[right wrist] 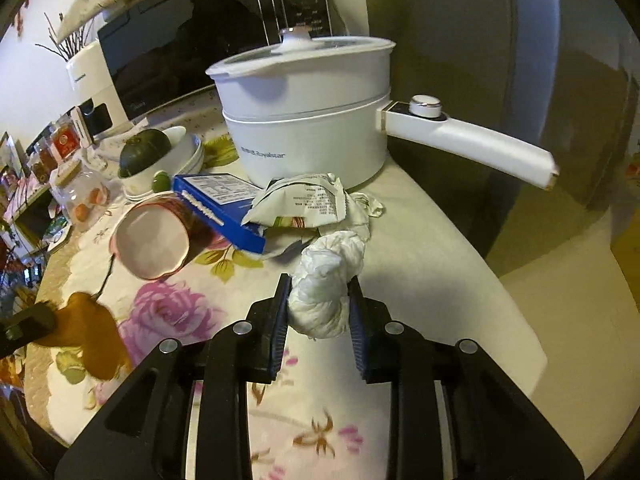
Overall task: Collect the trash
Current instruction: 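Carry the white tissue over the bin with the right tool while the left tool holds the peel, then open the right tool to drop the white tissue into the bin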
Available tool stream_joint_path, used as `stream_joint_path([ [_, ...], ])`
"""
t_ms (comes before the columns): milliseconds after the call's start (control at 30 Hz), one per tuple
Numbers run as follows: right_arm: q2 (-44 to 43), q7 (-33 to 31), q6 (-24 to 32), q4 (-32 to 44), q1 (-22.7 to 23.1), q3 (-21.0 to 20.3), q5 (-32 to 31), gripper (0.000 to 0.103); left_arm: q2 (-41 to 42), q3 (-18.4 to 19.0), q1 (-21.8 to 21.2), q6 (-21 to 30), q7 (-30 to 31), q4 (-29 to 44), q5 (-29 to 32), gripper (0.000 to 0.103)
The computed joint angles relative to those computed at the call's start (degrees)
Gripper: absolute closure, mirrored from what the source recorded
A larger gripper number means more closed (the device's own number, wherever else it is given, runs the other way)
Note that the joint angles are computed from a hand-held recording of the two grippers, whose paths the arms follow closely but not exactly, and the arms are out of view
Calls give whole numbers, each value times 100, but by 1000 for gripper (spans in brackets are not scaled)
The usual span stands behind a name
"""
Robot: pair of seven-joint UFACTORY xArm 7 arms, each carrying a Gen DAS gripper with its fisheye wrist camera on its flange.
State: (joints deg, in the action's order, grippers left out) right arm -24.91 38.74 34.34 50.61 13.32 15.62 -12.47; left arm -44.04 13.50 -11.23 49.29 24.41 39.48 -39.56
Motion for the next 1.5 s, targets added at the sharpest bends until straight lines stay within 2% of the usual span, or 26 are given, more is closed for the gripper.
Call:
stream_joint_path([
  [267, -1115, 458, 753, -487, 106, 160, 231, 77, -513, -141, -8, 157, -166, -206, 105, 94],
  [800, -3636, 1167, 2972, -1468, 327, 433, 916, 76, -1844, -445, -493, 674, -703, -1001, 208, 93],
  [933, -3998, 1279, 3546, -1621, 361, 449, 1096, 71, -2047, -595, -643, 733, -831, -1192, 211, 93],
  [1000, -4166, 1324, 3777, -1692, 363, 482, 1132, 65, -2102, -650, -718, 743, -890, -1255, 218, 93],
  [1067, -4302, 1373, 3909, -1745, 349, 500, 1161, 53, -2151, -741, -805, 742, -969, -1324, 207, 93],
  [1133, -4443, 1414, 4017, -1787, 342, 509, 1191, 47, -2178, -801, -882, 728, -1029, -1373, 207, 93],
  [1267, -4770, 1517, 4260, -1824, 252, 586, 1128, 23, -2175, -906, -1053, 682, -1143, -1430, 183, 93],
  [1367, -4958, 1582, 4347, -1886, 183, 548, 1153, 15, -2139, -966, -1168, 640, -1211, -1441, 175, 93],
  [1500, -5347, 1699, 4650, -1968, -12, 534, 1045, 12, -2011, -1074, -1357, 570, -1287, -1395, 127, 93],
])
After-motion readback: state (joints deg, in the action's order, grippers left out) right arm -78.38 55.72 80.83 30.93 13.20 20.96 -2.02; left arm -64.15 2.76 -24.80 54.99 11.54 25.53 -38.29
